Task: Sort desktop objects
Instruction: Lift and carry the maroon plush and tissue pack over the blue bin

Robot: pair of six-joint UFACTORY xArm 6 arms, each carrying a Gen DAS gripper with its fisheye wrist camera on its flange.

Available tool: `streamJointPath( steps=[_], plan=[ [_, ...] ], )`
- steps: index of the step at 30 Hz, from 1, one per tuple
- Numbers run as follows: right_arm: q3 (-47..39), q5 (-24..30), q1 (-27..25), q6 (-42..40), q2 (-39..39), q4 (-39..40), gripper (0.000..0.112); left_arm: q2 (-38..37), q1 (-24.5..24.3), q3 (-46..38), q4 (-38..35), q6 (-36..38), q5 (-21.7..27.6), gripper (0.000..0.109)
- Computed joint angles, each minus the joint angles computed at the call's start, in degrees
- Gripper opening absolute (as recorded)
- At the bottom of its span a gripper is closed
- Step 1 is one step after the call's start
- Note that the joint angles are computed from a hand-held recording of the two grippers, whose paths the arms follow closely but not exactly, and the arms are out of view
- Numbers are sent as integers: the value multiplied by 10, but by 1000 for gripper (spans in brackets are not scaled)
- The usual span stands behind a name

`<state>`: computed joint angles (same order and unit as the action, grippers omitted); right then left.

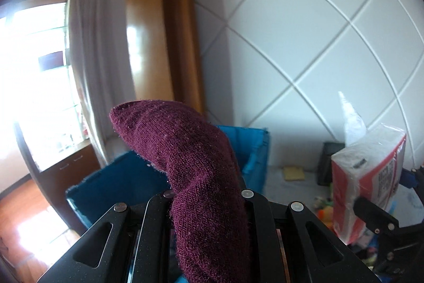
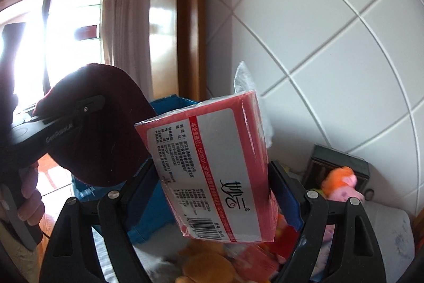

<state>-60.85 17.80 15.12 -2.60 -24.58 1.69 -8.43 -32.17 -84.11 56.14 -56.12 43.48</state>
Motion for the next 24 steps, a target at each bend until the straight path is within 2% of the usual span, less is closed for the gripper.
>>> streamJointPath(
  steps=[3,5,12,19,23,24],
  plan=[
    [-69,-10,50,117,73,-102,83,-19,77,26,-48,58,-48,15],
    [-120,-7,76,163,127,-142,83,-25,116,40,-94,104,-69,15],
    [-342,46,151,252,325,-216,83,-18,231,74,-269,279,-120,15],
    [-545,133,187,260,474,-230,83,14,271,73,-378,377,-135,15],
    [-626,175,192,255,529,-227,83,38,277,64,-413,409,-126,15],
    [-620,181,191,260,527,-231,83,44,278,61,-429,422,-123,15]
  ],
)
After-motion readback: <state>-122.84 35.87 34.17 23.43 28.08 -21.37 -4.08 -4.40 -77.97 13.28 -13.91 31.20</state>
